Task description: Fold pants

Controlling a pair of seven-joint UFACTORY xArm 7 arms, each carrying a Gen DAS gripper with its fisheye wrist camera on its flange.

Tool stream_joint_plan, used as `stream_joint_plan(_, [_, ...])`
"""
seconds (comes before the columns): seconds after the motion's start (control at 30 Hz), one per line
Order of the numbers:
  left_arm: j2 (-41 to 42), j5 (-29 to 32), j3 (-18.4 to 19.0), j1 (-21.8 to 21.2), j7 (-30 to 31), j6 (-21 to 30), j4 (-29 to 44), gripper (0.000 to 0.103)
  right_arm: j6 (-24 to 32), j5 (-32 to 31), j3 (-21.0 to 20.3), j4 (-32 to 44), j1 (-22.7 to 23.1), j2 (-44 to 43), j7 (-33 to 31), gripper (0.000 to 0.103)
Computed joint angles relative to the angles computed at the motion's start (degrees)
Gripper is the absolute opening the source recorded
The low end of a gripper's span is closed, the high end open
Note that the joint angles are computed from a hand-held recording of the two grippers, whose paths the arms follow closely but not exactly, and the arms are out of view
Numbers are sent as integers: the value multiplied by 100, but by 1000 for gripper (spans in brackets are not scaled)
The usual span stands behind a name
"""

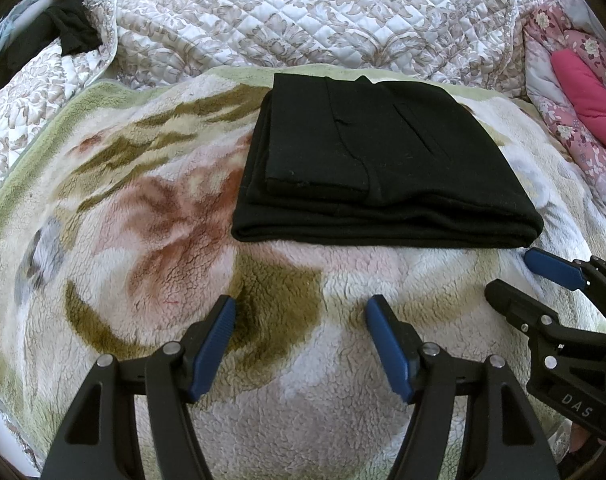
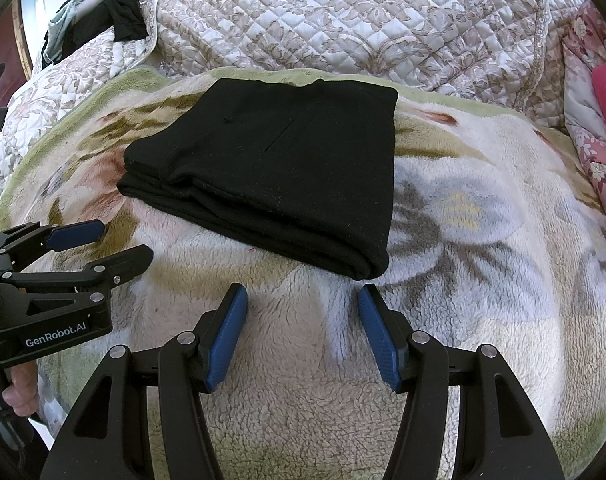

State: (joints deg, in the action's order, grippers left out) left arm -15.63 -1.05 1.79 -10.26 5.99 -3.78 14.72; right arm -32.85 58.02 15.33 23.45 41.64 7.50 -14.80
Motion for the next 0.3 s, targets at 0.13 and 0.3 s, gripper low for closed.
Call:
stream_joint_plan(0.13, [-17, -22, -48, 55, -92, 63, 3, 73, -5, 11, 2, 2, 8, 3, -2, 58])
stream_joint_plan(0.3, [-33, 0, -125, 120, -130, 27, -35, 74, -11, 18, 2, 7, 12, 9, -5, 58])
